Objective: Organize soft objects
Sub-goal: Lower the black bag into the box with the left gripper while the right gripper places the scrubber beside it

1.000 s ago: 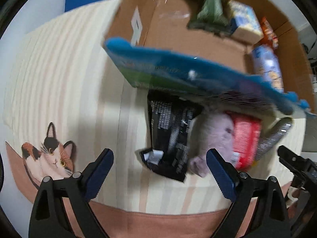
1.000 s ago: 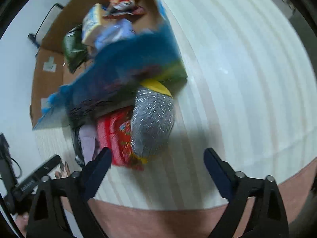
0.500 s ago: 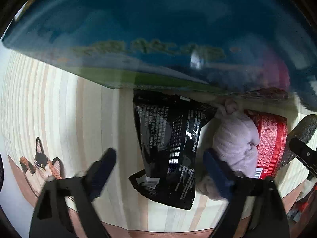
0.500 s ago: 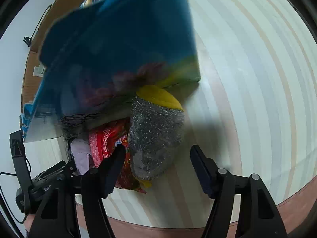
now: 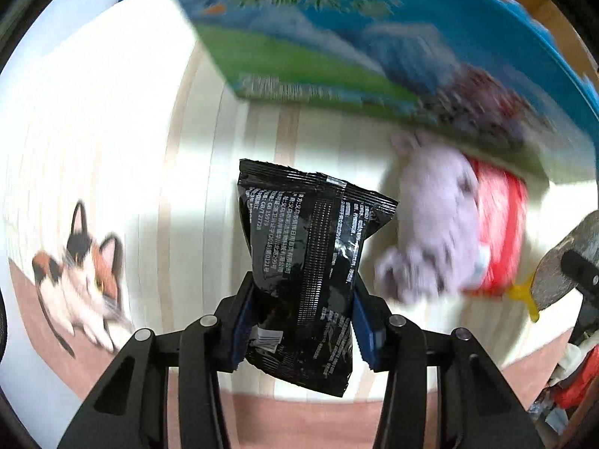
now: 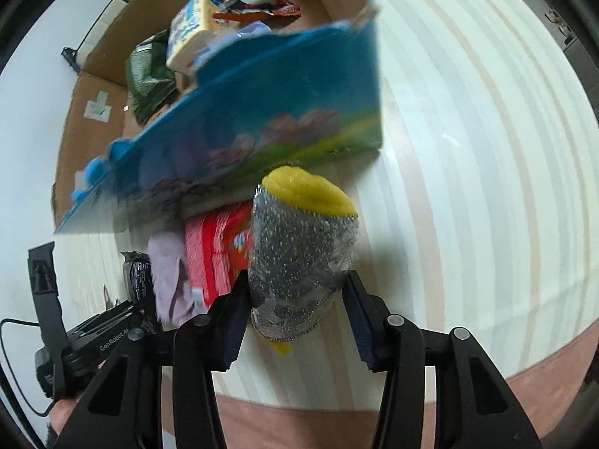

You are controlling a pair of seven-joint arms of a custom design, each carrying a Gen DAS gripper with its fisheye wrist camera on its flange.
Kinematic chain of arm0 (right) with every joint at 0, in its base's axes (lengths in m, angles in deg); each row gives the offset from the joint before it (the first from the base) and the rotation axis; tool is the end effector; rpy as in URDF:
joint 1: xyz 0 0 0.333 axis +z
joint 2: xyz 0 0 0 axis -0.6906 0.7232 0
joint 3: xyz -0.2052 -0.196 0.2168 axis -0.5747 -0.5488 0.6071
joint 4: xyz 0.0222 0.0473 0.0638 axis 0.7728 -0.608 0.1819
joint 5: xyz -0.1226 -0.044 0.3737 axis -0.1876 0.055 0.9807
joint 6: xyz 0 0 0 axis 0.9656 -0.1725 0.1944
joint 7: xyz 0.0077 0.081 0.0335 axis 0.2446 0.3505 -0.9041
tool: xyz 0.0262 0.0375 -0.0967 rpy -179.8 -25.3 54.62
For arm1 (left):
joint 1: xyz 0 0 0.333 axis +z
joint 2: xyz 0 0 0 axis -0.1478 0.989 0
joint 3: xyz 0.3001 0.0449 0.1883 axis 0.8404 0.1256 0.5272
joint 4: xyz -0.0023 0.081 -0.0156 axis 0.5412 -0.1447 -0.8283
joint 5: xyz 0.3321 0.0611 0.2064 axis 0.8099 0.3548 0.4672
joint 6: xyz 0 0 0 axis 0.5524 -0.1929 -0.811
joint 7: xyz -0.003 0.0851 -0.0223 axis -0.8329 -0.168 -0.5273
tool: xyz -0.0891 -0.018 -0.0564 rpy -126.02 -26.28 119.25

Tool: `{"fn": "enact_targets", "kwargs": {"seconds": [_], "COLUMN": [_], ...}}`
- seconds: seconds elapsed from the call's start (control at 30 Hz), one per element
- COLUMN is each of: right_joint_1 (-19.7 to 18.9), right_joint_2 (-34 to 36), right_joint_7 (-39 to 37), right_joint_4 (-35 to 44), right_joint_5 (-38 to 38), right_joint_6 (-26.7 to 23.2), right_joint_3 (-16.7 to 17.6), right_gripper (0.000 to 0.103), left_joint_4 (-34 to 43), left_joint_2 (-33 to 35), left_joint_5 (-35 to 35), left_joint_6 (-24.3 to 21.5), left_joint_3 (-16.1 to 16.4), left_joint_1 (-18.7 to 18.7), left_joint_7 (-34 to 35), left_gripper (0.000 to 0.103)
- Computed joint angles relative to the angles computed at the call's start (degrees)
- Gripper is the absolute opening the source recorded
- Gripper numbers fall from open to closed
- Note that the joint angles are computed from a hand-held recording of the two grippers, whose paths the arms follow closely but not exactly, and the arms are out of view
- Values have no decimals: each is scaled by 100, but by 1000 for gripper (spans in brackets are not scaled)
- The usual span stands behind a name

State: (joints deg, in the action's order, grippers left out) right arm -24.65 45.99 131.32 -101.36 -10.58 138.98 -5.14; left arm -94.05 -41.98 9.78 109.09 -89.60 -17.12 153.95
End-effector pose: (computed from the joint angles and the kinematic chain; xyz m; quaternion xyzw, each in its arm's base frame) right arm 0.4165 0.1962 0.3699 -0.2797 0.9417 0.0687 0.1740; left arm 0.5902 -0.2119 0.3967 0.4263 -0.9040 -0.0332 0.0032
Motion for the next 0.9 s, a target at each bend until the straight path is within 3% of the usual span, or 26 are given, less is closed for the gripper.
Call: {"fn": "enact_targets", "kwargs": {"seconds": [0.27,0.53,0.67,0.87,0.9], "right_joint_1": [391,697,607,141,25], "right_joint_2": [-433,-788,-1103,-1544,-1520], "right_joint_7": [-443,-512,-472,-687,-770], "right_joint_4": [-49,-107,-27,529,705], "right_joint_5": [576,917,726,57,-85], "right_joint_6": [-532,-686,-838,-1432,-1557], "right_joint_3": [89,258,300,208,175], "right_gripper": [50,50,49,49,49], "left_joint_4": [-1080,-1370,-867,869,1297], "left_joint_2": [-975,-1823,-1914,-1176,-861], "left_joint_5": [-493,-1151,-1628,-1995,-1931], "left_joint_6": [-131,-403,-714,-1261,-1209], "left_joint_3": [57,207,241,99,72], "left_joint_1": [142,115,11,59,-86], "left_joint_7": [241,631,792,1089,987], "left_gripper": [43,43,43,43,43]}}
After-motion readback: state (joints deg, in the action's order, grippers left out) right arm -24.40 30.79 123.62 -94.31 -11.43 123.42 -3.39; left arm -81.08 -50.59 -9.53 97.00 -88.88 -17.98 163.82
